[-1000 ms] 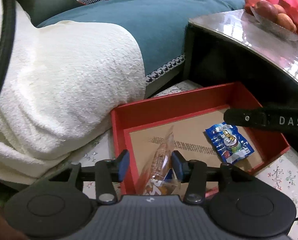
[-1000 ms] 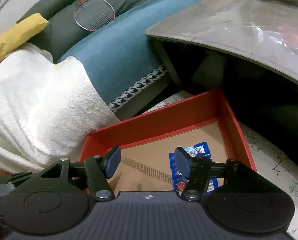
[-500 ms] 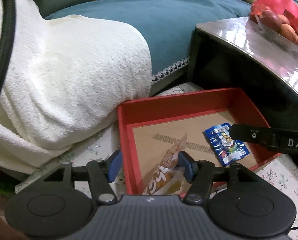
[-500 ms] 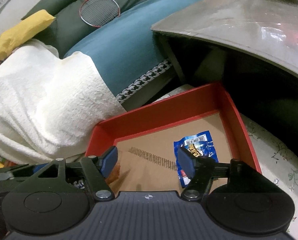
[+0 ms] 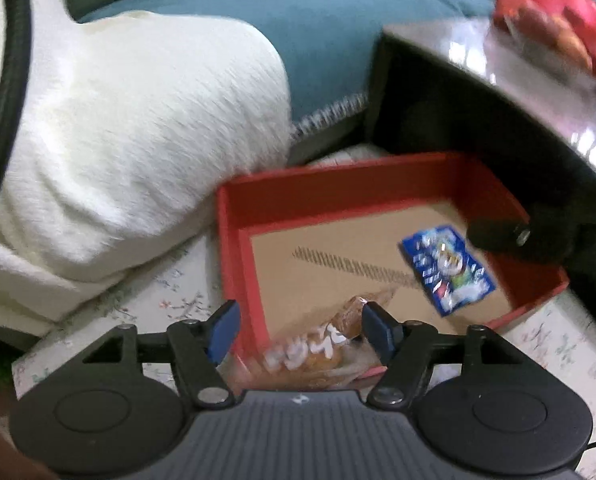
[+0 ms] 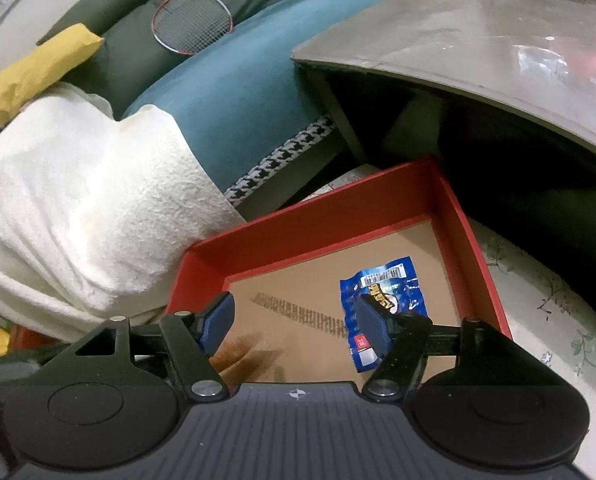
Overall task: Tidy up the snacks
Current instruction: 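Open both tools to drop the pastry bag and blue packet into the box, then lower the left tool onto the red spicy-strip packet while the right tool approaches the Trolli bag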
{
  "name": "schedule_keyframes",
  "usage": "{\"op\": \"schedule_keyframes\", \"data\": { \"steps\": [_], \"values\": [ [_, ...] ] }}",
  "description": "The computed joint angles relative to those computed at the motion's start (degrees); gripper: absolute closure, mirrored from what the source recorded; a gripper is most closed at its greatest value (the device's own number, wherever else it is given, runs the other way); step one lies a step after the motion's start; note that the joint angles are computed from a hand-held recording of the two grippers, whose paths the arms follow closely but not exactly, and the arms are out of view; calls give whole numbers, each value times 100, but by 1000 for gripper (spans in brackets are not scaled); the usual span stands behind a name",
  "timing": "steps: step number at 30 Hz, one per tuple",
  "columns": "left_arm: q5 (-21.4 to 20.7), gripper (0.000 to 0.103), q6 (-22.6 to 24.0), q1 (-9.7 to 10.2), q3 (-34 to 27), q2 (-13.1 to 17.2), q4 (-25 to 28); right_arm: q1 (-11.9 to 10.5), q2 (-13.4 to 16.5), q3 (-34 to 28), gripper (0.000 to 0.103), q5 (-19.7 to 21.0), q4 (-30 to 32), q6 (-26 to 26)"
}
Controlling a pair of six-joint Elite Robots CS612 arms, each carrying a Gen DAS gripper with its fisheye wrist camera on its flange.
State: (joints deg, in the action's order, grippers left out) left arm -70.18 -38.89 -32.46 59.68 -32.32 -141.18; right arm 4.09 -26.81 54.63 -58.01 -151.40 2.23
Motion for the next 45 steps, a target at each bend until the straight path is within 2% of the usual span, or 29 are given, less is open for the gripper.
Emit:
{"op": "schedule_keyframes", "data": {
  "steps": [1,2,5,7,9,11,13,17,20,22,26,31,32,36,40,45],
  "values": [
    [95,52,2,-13,-152,88,220,-4,-11,19,29,-9,-11,-14],
    [235,55,76,-30,-331,196,420,-9,-18,31,28,-17,-26,-20],
    [511,55,198,-28,-693,405,661,-31,-22,41,26,-32,-86,9],
    [494,55,289,1,-782,421,682,-43,-10,23,25,-62,-103,57],
    [569,51,328,0,-670,317,606,-48,11,-20,24,-78,-64,59],
    [713,39,292,-16,-429,160,448,-43,24,-50,24,-48,4,75],
    [715,38,160,-22,-169,-15,360,-31,6,-27,24,13,63,48],
    [305,38,-167,-12,404,-379,117,-9,-150,217,23,49,95,-225],
    [272,37,-393,-75,805,-595,-161,-18,-295,471,23,-14,110,-358],
    [59,35,-468,-77,963,-675,-209,-37,-401,658,23,-88,129,-462],
    [12,35,-507,-105,1142,-737,-24,-75,-592,1000,22,-206,82,-631],
    [-421,35,96,-9,1328,-750,-312,-105,-706,1182,21,-284,272,-728],
    [-575,35,429,29,1375,-754,-439,-102,-710,1177,20,-291,336,-774],
    [-569,35,1646,71,1395,-773,-221,-93,-710,1149,17,-241,478,-902],
    [-725,35,2427,154,1335,-708,-124,-83,-647,1013,17,-137,718,-958],
    [-1123,35,3705,239,1144,-555,22,-30,-563,865,17,-307,951,-1076]
  ]
}}
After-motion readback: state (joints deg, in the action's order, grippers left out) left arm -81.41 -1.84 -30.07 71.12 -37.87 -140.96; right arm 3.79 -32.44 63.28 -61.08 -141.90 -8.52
